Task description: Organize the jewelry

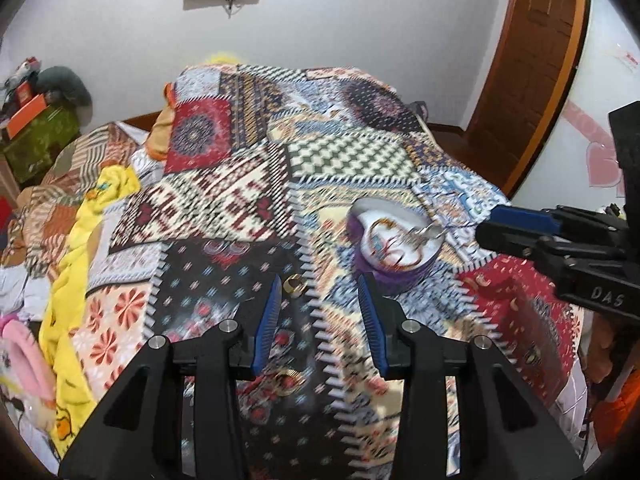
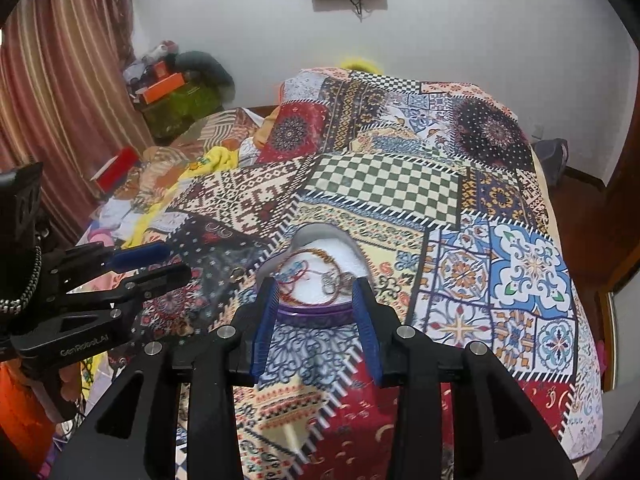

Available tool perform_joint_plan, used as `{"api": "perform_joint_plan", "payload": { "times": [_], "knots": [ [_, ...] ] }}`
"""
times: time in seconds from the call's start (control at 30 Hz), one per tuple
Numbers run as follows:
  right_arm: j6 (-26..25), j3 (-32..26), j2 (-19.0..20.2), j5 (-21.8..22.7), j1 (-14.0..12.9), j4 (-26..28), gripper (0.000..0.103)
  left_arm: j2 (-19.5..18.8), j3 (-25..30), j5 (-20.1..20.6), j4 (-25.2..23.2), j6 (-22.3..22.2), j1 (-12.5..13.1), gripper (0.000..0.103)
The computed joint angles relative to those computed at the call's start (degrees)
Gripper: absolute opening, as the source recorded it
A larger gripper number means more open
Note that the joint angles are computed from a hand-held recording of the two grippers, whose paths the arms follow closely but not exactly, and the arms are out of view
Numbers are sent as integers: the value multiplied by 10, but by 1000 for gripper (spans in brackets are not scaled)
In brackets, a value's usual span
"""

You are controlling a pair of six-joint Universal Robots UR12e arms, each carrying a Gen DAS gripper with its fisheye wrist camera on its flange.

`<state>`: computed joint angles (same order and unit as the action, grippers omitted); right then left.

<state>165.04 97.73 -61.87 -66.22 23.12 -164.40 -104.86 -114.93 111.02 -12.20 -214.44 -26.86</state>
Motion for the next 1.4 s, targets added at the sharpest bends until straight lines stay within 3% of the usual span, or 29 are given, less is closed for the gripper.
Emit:
{"api": "perform_joint_plan", "payload": {
  "times": [0.37, 0.6, 0.67, 0.8, 0.9, 1.03, 1.27, 1.4],
  "knots": [
    [-20, 2, 1, -8, 17, 39, 35, 14, -42, -46, -18, -43, 8, 39],
    [-36, 0, 3, -15, 25, 59, 35, 1, -45, -81, -25, -36, 11, 39],
    [-39, 0, 3, -16, 26, 62, 35, -5, -42, -74, -26, -33, 9, 38],
    [-40, -1, 4, -17, 29, 64, 35, -14, -43, -61, -7, -25, 6, 35],
    [-41, -1, 5, -22, 31, 66, 35, -15, -50, -70, 12, -40, 12, 24],
    [-41, -4, 6, -25, 32, 70, 35, -11, -65, -92, 52, -52, 21, 23],
    [-47, -24, 17, 7, 38, 98, 35, 2, -70, -44, 60, -44, 15, 23],
    [-56, -41, 28, 3, 51, 101, 35, 10, -76, -22, 80, -40, 16, 23]
  ]
}}
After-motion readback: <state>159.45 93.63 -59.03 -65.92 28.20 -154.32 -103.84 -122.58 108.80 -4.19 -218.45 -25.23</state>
